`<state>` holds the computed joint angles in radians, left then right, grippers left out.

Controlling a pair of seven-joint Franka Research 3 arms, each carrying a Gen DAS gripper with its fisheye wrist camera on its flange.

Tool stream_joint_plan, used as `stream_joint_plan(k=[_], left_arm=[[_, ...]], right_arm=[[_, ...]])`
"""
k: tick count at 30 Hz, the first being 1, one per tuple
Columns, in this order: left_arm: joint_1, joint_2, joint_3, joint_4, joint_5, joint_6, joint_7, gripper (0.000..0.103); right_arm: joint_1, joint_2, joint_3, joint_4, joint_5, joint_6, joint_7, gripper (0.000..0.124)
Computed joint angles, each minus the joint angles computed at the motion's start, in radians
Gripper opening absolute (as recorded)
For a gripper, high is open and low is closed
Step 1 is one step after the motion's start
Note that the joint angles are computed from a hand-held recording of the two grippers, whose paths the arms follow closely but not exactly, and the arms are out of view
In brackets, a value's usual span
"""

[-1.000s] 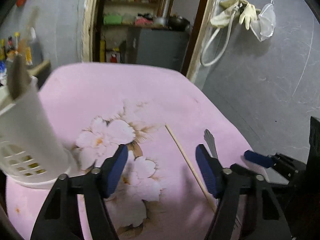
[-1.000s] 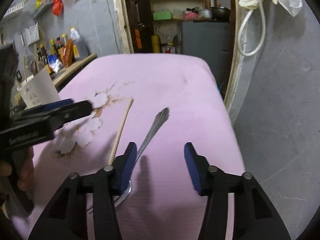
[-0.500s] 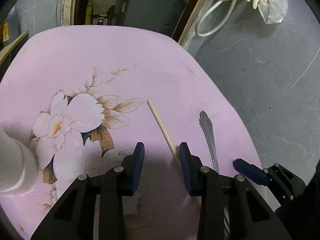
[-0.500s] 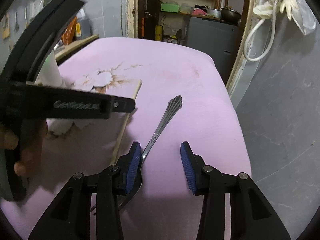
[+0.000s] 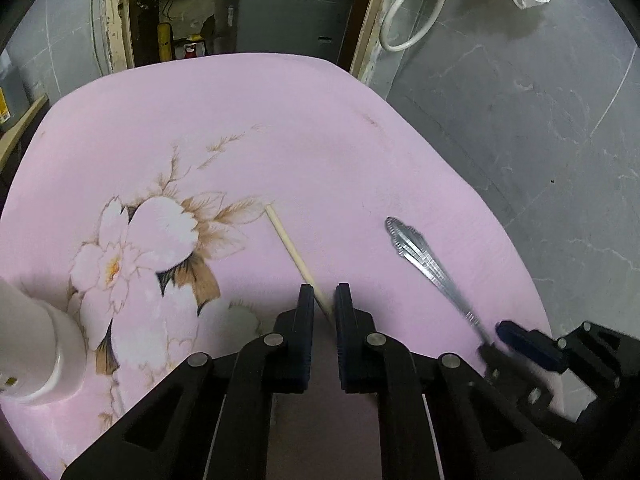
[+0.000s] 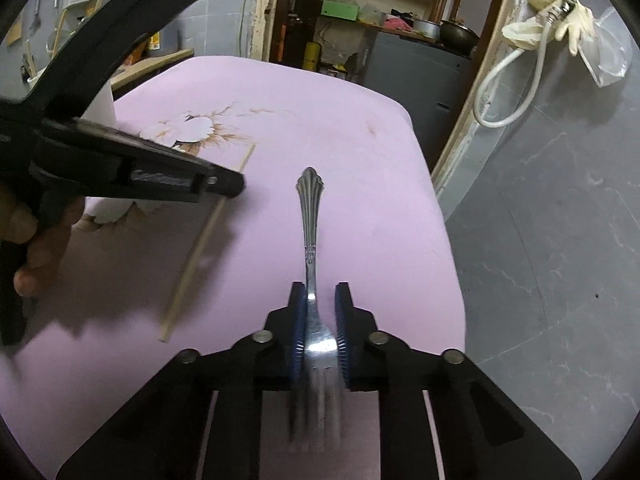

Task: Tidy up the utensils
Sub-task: 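Close the right tool on a silver fork while the left tool reaches the chopstick, then close the left tool on the wooden chopstick while the right tool holds the fork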

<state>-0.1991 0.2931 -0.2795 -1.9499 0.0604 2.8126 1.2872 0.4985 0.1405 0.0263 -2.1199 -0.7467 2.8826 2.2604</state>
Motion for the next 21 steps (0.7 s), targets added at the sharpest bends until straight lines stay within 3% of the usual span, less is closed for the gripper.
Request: stream_joint_plan(k=[3, 7, 9, 12, 14, 15, 19, 21], left_arm=[[0.013, -0.043, -0.012, -0.062, -0.028, 0.011, 0.014, 0.007], [0.032, -0.122, -0.026, -0.175, -0.101, 0.052, 0.047, 0.008], [0.036, -0.150, -0.028, -0.207, -0.145, 0.053, 0.064, 0.008], [0.054, -0.151, -0.040, -0.186, -0.274, -0.003, 0.148, 0.014], [0.060, -0.140, -0.038, -0.153, -0.336, -0.054, 0.198, 0.015], [0.054, -0.131, -0.032, -0.129, -0.339, -0.082, 0.202, 0.016], [0.044, -0.093, -0.013, -0.056, -0.339, -0.158, 0.202, 0.017], [0.044, -0.077, -0.008, -0.029, -0.338, -0.178, 0.192, 0.017]], right_arm=[[-0.008, -0.016, 0.000, -0.018, 0.002, 0.004, 0.002, 0.008], [-0.047, -0.022, 0.024, -0.046, 0.149, 0.062, -0.110, 0.008], [-0.037, -0.009, 0.017, -0.029, 0.162, 0.057, -0.117, 0.013], [-0.026, 0.024, 0.013, 0.010, 0.209, 0.056, -0.155, 0.026], [-0.033, 0.052, 0.024, 0.041, 0.290, 0.057, -0.227, 0.029], [-0.038, 0.062, 0.030, 0.050, 0.335, 0.063, -0.266, 0.031], [-0.145, 0.113, 0.160, 0.109, 0.662, 0.034, -0.558, 0.042], [-0.137, 0.136, 0.160, 0.144, 0.700, 0.007, -0.621, 0.046]])
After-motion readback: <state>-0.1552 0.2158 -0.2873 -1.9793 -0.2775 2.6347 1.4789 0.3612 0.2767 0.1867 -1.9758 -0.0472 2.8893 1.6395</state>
